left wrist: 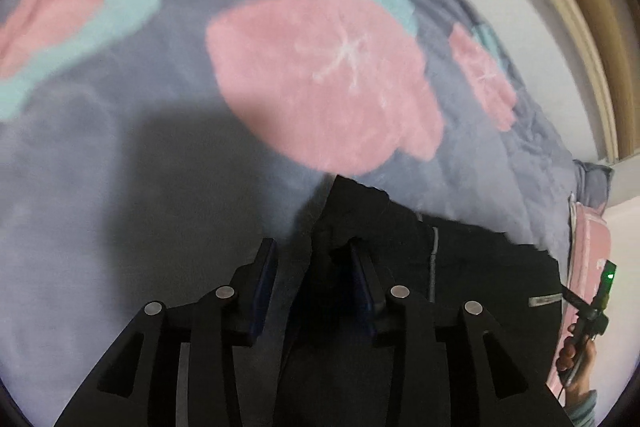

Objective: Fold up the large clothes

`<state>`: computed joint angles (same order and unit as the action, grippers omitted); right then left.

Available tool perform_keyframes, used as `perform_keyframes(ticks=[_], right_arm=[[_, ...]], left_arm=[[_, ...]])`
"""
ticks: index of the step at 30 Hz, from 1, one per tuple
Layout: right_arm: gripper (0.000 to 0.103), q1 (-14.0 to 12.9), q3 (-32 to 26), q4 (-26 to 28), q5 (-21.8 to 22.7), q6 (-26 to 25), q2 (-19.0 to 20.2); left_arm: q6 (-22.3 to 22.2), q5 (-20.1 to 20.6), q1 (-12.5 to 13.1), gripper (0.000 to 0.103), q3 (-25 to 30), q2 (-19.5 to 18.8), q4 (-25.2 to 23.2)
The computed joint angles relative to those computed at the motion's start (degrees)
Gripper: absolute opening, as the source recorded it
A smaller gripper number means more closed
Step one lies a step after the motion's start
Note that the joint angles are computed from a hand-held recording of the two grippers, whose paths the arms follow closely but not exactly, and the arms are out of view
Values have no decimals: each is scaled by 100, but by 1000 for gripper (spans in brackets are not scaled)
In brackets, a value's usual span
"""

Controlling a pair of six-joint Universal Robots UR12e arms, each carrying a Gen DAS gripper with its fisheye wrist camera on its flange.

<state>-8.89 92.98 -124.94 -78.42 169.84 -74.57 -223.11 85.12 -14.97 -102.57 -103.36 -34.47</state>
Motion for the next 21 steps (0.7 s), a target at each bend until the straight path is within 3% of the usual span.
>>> perform_keyframes(ticks=[3,7,8,11,14,17,19,21], right_arm=[[56,-86,261,-275,134,36,-413],[77,-27,729,-458,428,-117,-1065],[77,-4,836,-431,528,-153,-1189],[77,165,1214,-325,696,-227,-1565],[77,442,1534,-476,451,-256,-1755],[77,700,1640,-461,30,-282,-1658],[77,792,1745,-552,-151,-240,-1563],[84,788,1807,-616,-186,-250,-1483]], left_arm=[[209,503,-195,37,3,297,-50],[487,1135,-742,41,42,553,30],[438,1123,-905,47,9,569,188],[462,808,-1269,49,26,466,418],[803,1263,-1786,49,221,210,284],[674,1091,-1916,51,369,-73,-40],[600,1263,-1967,52,304,-182,130],[264,955,-1860,52,208,-219,254]])
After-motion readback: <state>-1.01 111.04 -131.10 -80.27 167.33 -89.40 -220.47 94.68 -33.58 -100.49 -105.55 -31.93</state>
